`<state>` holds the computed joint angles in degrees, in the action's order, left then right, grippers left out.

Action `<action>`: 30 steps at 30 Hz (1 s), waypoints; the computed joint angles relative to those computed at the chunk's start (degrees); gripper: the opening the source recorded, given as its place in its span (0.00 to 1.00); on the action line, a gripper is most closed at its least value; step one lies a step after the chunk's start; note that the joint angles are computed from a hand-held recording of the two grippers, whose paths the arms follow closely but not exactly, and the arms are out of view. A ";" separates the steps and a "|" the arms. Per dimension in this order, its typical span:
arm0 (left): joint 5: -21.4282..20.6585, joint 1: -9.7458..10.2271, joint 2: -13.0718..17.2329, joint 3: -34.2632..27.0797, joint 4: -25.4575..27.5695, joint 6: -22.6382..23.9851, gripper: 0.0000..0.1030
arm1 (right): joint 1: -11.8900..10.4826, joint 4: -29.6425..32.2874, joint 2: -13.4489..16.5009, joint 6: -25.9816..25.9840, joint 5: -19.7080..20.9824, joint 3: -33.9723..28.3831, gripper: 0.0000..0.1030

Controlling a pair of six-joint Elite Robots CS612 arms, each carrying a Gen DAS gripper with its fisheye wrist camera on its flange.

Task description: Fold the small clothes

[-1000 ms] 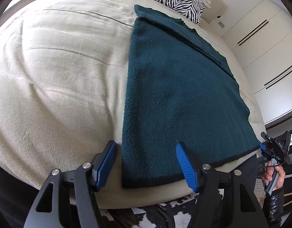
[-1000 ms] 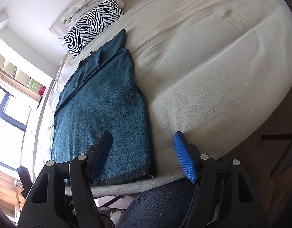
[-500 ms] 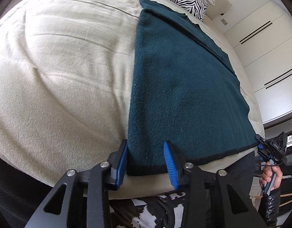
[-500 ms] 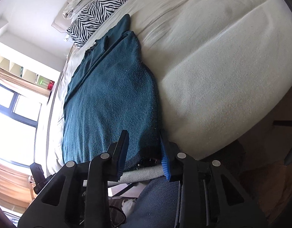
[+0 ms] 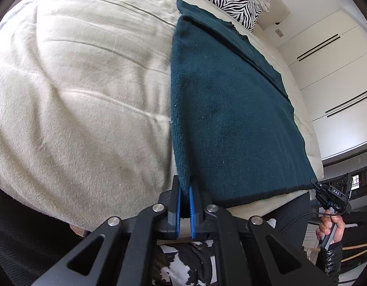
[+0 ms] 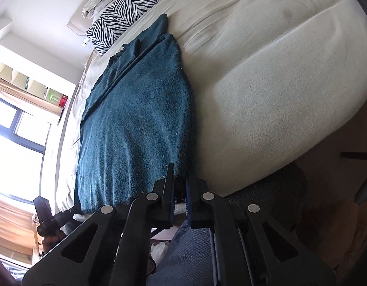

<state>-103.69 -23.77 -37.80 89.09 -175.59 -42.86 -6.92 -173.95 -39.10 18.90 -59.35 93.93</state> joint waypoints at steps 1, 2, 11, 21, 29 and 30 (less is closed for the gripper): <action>-1.01 0.27 0.09 0.12 -1.33 -0.87 0.06 | -0.05 -0.18 -0.07 0.04 0.33 0.10 0.06; -1.63 0.48 0.09 0.27 -2.53 -1.60 0.06 | -0.13 -0.40 -0.11 -0.01 0.79 0.11 0.06; -5.22 1.74 0.67 0.45 -12.29 -6.95 0.06 | -0.57 -3.78 0.24 2.12 4.35 -0.68 0.06; -7.77 2.91 1.78 -0.28 -18.67 -12.29 0.06 | -0.28 -5.49 1.28 2.43 7.43 -3.06 0.06; -7.62 4.30 3.73 -7.65 -20.21 -13.04 0.06 | 0.54 -8.74 4.45 6.84 7.77 -12.52 0.06; -7.47 4.47 4.19 -8.97 -19.99 -13.02 0.06 | 0.69 -8.60 5.00 7.11 7.36 -14.03 0.06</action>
<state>-111.16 -19.30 -33.61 80.12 -195.57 -55.88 -6.23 -182.56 -34.10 26.01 -51.99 79.89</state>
